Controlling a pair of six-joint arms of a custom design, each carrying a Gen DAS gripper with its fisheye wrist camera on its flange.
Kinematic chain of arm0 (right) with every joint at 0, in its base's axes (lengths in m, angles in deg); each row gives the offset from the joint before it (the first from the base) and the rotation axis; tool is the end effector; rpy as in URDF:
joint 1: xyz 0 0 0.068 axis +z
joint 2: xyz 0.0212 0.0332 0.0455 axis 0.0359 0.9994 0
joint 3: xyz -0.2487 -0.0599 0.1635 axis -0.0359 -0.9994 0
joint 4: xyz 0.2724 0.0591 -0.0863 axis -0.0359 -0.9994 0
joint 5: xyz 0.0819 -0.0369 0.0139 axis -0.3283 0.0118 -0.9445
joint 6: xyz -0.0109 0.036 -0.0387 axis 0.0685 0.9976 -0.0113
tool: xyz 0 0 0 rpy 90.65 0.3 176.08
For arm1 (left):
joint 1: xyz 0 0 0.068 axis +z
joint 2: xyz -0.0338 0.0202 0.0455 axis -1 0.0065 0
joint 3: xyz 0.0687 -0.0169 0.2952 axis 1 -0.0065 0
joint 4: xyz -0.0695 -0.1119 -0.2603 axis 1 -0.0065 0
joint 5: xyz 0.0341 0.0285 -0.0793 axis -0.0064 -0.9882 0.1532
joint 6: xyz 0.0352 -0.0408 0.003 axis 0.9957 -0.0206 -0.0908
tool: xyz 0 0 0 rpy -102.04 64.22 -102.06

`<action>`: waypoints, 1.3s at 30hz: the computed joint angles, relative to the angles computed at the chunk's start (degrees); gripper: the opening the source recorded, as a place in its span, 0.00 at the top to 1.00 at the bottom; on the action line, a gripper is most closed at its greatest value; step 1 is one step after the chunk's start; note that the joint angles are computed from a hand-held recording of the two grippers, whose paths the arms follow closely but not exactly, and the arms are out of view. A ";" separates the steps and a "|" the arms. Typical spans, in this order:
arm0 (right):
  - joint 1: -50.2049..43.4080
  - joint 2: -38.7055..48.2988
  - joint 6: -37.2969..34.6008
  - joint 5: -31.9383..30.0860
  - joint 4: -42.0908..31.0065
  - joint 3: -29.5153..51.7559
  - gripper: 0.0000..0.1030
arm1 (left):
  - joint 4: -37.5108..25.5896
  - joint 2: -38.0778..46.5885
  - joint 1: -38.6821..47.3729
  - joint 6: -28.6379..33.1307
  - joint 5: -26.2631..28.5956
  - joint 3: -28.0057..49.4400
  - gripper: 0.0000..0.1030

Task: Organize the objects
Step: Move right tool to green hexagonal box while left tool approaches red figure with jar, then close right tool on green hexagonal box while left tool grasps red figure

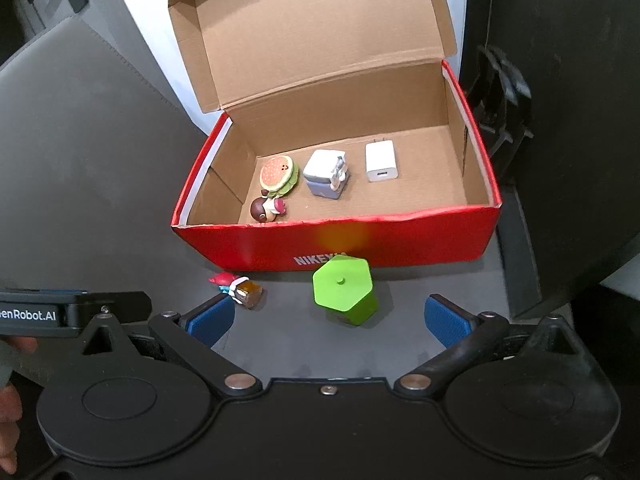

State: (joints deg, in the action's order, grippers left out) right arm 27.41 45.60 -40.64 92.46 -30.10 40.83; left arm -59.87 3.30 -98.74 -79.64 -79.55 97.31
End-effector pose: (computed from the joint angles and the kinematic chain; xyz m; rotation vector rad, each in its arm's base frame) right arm 0.2638 0.1220 0.2068 0.1323 2.5320 0.2943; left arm 0.3301 -0.0562 0.2164 0.0993 2.7066 -0.2019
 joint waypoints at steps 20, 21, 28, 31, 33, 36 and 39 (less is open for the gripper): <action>-2.37 7.57 1.63 -2.19 10.32 -2.17 0.30 | 4.35 10.16 -0.45 -12.71 0.44 3.57 0.18; -2.40 7.94 1.62 -2.24 10.69 -2.14 0.30 | 4.42 10.67 -0.43 -13.36 0.42 3.86 0.19; -2.97 10.71 1.32 -2.84 12.10 -1.68 0.39 | 4.79 14.27 -0.34 -18.23 0.99 5.44 0.35; -3.30 11.68 1.42 -2.95 12.34 -1.46 0.44 | 5.55 15.59 -0.59 -20.02 0.47 5.79 0.43; -3.50 12.36 1.30 -3.36 11.96 -0.95 0.45 | 5.87 16.70 -0.39 -22.00 0.89 6.12 0.48; -3.78 13.19 1.49 -3.59 11.89 -0.44 0.45 | 6.25 18.53 -0.40 -23.77 0.82 6.80 0.51; -3.82 14.49 2.11 -3.78 11.81 0.26 0.45 | 6.41 20.70 -0.73 -24.30 0.25 7.89 0.52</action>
